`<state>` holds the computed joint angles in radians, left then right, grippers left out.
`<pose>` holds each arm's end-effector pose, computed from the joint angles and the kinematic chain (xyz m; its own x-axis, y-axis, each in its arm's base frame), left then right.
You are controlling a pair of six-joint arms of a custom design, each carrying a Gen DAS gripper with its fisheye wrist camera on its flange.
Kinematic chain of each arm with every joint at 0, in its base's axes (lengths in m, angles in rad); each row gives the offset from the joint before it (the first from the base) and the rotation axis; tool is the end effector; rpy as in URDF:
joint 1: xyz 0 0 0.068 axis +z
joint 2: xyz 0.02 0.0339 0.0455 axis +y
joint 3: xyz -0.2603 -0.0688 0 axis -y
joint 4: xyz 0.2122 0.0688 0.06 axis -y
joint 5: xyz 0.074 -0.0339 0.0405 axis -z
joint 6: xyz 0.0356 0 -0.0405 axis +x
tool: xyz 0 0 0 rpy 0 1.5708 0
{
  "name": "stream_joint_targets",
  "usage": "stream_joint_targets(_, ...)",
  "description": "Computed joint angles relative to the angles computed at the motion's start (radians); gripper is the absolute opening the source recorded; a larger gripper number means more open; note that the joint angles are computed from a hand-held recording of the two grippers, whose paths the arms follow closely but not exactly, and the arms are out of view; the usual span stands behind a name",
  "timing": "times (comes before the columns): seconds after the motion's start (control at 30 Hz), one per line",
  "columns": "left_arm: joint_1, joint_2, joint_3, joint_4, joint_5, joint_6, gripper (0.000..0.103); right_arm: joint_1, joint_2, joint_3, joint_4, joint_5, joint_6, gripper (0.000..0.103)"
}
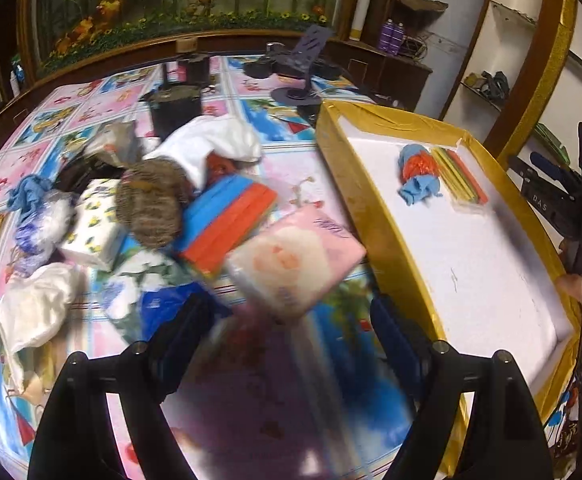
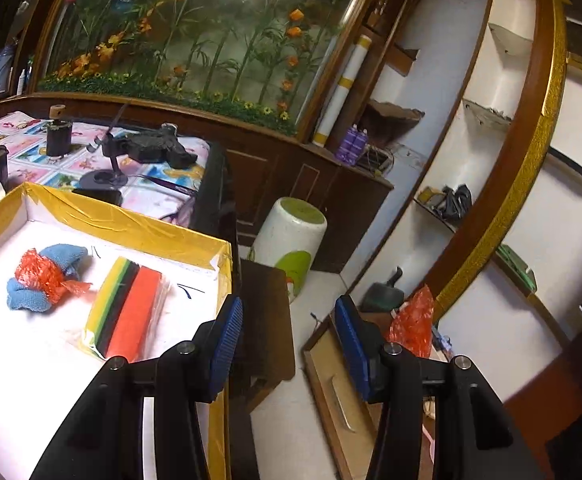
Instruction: Organize soft objects
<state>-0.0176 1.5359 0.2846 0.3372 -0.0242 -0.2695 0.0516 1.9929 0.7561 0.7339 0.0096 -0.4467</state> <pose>0.2014 -0.0027 0.1042 -0.7641 -0.2528 -0.5936 -0.2081 0.9674 -0.1441 0.3485 0.0177 0.1173 -0.4155 -0.4540 -0.7882 -0.2469 0.8903 -0.3827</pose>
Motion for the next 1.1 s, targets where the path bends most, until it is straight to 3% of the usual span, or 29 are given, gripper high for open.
stream_joint_targets(0.27,0.241,-0.083,-0.047,-0.030,0.127,0.126,0.082,0.138,0.125,0.155,-0.026,0.119,-0.042,0.055)
stream_joint_targets(0.47,0.382,-0.085,-0.049,-0.039,0.194,0.229,0.082,0.143,0.207,0.317,-0.089,0.174,0.025,0.057)
stream_joint_targets(0.6,0.472,-0.082,-0.037,-0.062,0.262,0.313,0.082,0.149,0.196,0.293,-0.025,0.208,0.069,0.078)
stream_joint_targets(0.67,0.537,-0.089,-0.032,-0.089,0.317,0.375,0.082,0.121,0.153,0.242,0.015,0.172,0.143,0.087)
stream_joint_targets(0.87,0.770,-0.077,-0.001,-0.179,0.523,0.606,0.082,0.034,-0.118,0.004,0.024,0.025,0.298,0.088)
stream_joint_targets(1.0,0.933,-0.042,0.063,-0.288,0.642,0.768,0.082,-0.005,-0.430,-0.221,-0.072,-0.292,0.408,0.090)
stream_joint_targets(1.1,1.035,-0.022,0.114,-0.371,0.691,0.903,0.083,0.054,-0.595,-0.314,-0.191,-0.510,0.442,0.099)
